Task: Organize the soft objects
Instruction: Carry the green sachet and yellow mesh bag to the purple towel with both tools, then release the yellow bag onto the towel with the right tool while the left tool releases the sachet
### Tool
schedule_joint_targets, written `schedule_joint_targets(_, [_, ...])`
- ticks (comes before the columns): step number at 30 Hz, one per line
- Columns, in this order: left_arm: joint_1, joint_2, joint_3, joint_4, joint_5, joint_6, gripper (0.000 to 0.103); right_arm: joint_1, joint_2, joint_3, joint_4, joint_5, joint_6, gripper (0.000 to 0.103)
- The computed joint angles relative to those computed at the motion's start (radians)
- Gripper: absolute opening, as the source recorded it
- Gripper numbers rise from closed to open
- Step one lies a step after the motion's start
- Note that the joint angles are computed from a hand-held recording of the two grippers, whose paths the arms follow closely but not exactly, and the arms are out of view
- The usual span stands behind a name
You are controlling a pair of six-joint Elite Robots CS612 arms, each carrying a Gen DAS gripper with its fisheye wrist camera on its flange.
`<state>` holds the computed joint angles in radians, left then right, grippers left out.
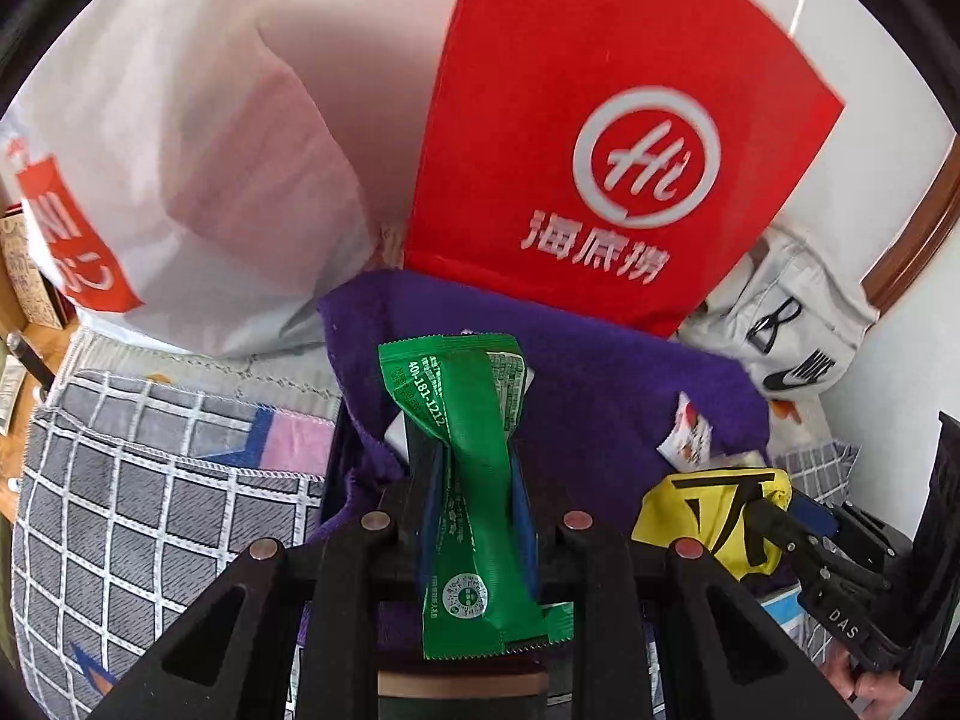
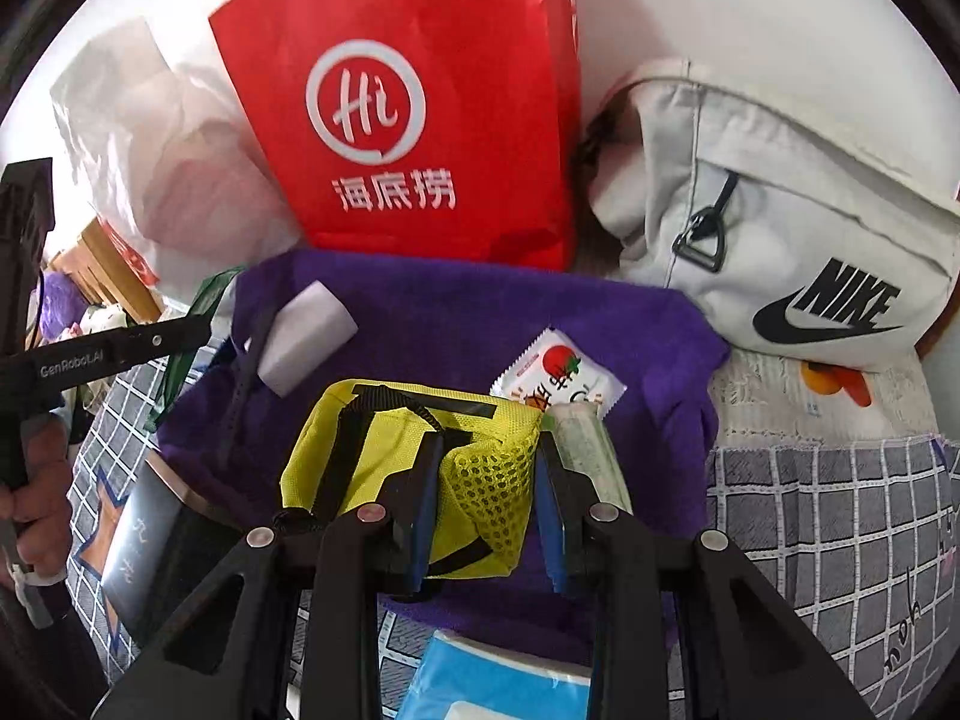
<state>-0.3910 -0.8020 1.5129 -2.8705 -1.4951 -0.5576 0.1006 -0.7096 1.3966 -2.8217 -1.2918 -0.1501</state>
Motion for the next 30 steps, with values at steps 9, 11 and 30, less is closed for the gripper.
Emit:
schedule_joint_targets(9, [0.004,0.025,-0.026,0.035,-0.03,0.013,0.021,0.011,0.024,-0.03,0.066,-0.029,-0.044,0.03])
schedule_joint_targets(11, [0.005,0.028,-0.029,0.039,-0.04,0.01,0.021,0.01,0.027,-0.036,0.081,-0.025,-0.039,0.031])
schedule_joint_targets(30, [-0.001,0.047,-0.051,0.084,-0.06,0.008,0.027,0.003,-0.005,0.008,-0.032,-0.018,-0.014,0.056])
